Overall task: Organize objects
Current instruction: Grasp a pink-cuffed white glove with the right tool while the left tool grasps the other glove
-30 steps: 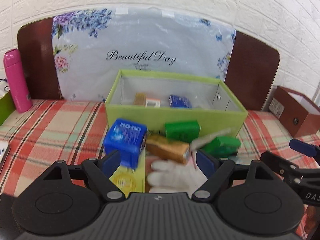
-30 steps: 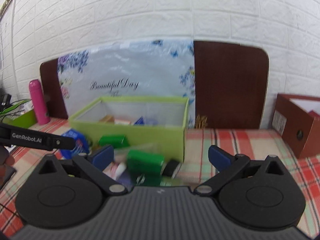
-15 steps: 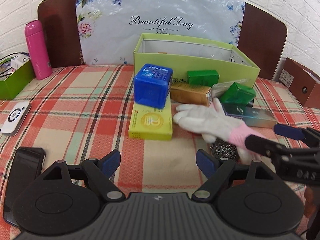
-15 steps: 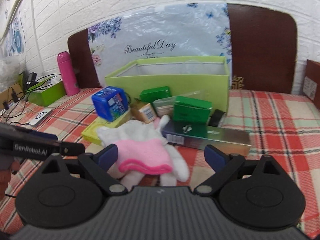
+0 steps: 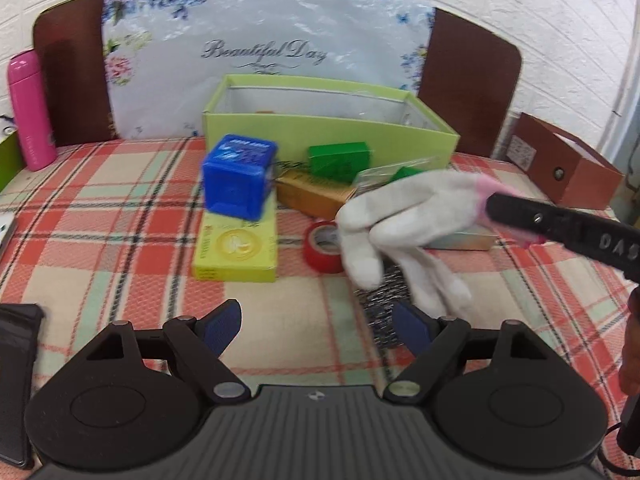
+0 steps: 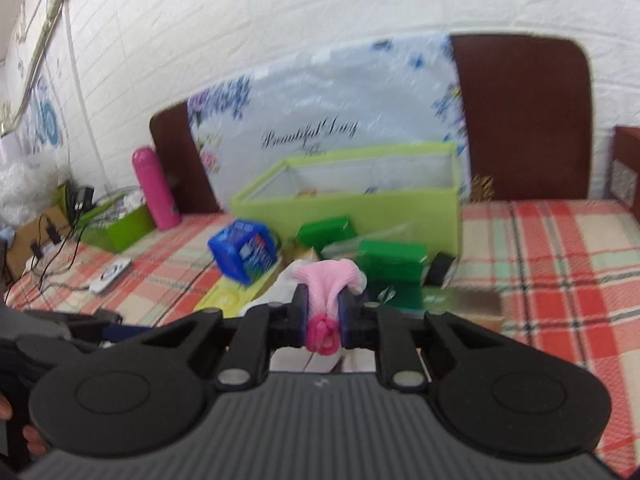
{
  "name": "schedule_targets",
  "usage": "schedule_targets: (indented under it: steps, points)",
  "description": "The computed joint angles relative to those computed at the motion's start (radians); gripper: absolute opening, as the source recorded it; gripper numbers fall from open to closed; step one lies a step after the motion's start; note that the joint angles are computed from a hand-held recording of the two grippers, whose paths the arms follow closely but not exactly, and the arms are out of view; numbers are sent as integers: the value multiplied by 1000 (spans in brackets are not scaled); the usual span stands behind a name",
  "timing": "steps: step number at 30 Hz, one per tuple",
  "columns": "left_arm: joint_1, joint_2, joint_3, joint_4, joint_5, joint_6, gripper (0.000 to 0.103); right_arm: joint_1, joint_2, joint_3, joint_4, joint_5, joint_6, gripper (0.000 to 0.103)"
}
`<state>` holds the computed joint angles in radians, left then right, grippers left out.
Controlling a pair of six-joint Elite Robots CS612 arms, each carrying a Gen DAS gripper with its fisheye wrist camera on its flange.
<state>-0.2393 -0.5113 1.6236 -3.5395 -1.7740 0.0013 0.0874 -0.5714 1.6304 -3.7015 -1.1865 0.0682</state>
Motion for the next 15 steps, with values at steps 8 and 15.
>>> schedule_targets:
  steps: [8, 15]
  points:
    - [-24, 45, -109, 41, -46, -7, 86, -28, -37, 108, -24, -147, -20, 14]
    - [-14, 56, -177, 215, -111, 22, 6, -41, -37, 153, 22, -145, 23, 17]
